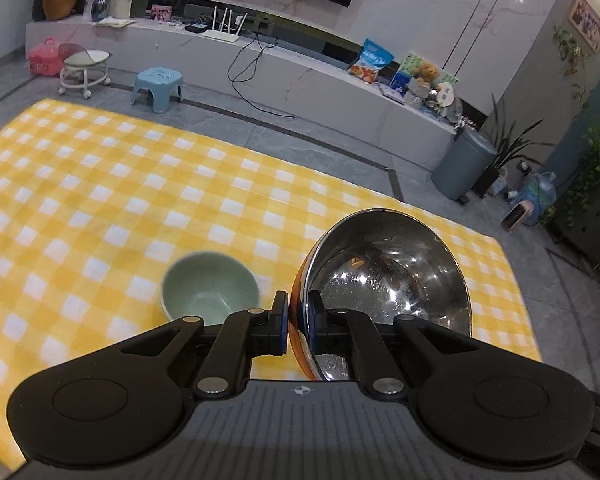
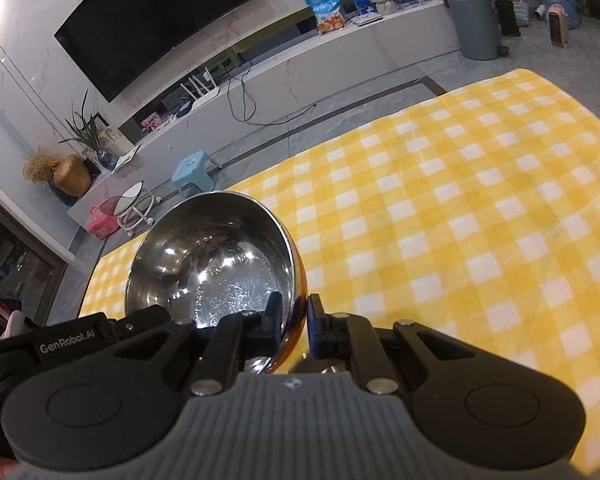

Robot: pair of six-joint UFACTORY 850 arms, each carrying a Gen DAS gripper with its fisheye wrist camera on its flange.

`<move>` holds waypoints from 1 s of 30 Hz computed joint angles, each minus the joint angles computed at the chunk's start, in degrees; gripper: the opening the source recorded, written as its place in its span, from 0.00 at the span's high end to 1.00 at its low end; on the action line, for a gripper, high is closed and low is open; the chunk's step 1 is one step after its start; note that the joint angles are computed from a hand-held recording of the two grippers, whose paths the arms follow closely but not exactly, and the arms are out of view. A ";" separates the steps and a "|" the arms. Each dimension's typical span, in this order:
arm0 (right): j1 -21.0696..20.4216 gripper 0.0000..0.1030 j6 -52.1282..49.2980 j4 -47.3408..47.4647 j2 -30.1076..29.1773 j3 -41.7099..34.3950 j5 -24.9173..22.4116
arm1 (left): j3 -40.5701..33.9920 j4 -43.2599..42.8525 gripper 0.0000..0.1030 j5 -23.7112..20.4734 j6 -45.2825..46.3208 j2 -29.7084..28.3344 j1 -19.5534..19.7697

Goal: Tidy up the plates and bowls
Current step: 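Carry the orange bowl and lower it into the blue bowl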

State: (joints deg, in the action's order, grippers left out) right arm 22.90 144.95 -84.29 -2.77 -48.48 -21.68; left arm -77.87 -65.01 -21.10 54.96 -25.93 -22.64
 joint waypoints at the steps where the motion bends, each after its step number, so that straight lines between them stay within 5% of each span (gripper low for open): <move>1: 0.77 0.90 0.01 0.43 0.97 0.84 -0.85 | 1.18 -1.65 0.91 -0.17 1.34 0.79 0.09; 11: 8.32 0.90 5.52 0.66 7.32 7.66 -9.34 | 11.14 -14.09 0.91 -2.40 11.57 6.98 0.90; 24: 10.53 0.89 23.44 -6.43 8.76 13.90 -13.47 | 13.80 -13.18 0.91 -3.32 9.09 6.09 -0.34; 30: 9.03 0.89 28.55 -11.13 8.34 15.92 -11.78 | 13.05 -9.06 0.91 -2.47 4.59 4.76 -1.24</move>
